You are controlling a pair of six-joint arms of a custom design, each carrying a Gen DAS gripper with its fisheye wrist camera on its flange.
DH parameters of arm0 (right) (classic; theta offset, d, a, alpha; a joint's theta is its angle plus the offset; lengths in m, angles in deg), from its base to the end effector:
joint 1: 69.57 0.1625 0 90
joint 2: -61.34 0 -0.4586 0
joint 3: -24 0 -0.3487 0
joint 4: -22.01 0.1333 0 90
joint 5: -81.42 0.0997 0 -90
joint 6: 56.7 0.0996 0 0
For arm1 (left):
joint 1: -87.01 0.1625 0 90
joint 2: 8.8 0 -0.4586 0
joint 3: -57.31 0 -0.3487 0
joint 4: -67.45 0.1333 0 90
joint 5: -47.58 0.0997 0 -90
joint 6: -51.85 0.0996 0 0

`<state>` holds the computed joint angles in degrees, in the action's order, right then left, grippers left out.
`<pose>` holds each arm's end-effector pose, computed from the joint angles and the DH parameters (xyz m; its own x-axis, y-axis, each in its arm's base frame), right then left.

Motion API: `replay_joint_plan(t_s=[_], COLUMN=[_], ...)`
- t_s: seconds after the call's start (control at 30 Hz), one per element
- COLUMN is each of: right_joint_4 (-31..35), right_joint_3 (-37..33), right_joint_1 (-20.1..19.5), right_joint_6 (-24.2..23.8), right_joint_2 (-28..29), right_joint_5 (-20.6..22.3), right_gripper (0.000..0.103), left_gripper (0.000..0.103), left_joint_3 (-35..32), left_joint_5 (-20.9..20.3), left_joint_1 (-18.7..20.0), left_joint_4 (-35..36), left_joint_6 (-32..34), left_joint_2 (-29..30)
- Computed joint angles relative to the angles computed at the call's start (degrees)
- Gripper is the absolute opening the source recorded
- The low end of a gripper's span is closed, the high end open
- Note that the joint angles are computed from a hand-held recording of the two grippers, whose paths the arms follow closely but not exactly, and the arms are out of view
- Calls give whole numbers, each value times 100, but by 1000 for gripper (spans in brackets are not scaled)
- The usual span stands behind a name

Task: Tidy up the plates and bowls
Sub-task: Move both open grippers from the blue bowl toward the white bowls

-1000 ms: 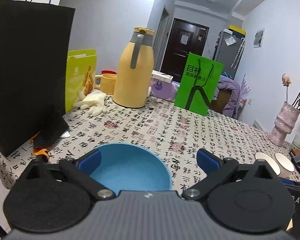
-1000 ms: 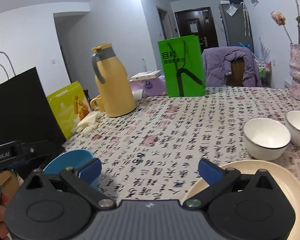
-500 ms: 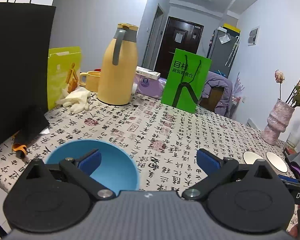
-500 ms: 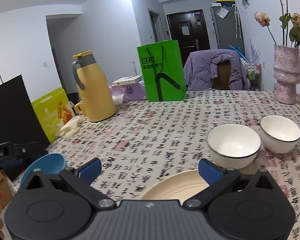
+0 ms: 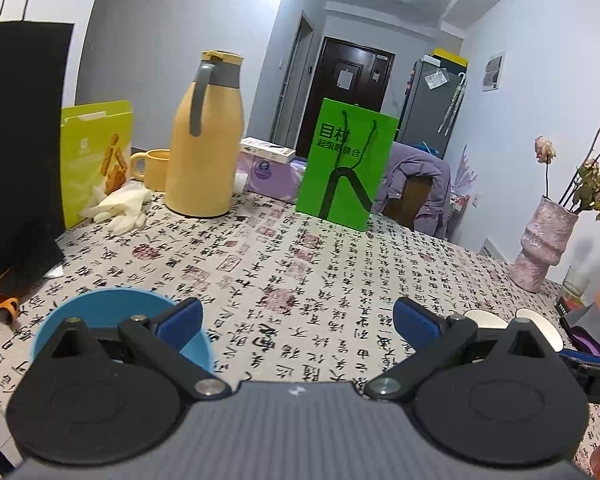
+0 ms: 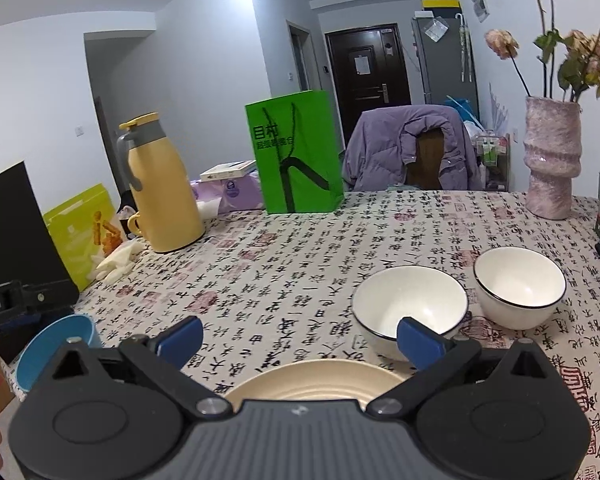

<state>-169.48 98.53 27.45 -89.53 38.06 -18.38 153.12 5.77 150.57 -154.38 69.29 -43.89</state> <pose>0.2106 -0.7587 0.0857 -0.7929 -0.3362 0.5082 -0.6046 0.5385 -0.5869 -0.0995 -0.6663 0.1948 -0.8259 -0.2323 -0.5138 0.4105 0.3768 -0.8303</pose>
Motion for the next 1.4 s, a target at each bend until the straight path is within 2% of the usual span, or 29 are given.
replay_joint_plan(t_s=[0.4,0.73,0.97,1.17,1.4], right_joint_4=[253,727,1051,1110,1148], right_joint_3=[-311,-931,-1521,-1960,-2168], right_joint_1=[-153,-255,-240,-335,-532], right_joint_6=[-142,-103,-262,-190,74], right_joint_2=[-80,33,261,528,672], right_joint_5=[-30,-25,-86,80,413], right_gripper=[103,103,103,103,103], left_gripper=[103,103,103,103,103], left_joint_3=[-573,-1119,-1623,-2105,-2661], left_joint_5=[-110,-102,-23,36,44], left_joint_1=[-75,-50,-12,84,132], left_joint_4=[440,1068,1518,2003,2133], left_joint_6=[-31,-205,-343,-547,-219], left_joint_2=[380,631,863,1058,1373])
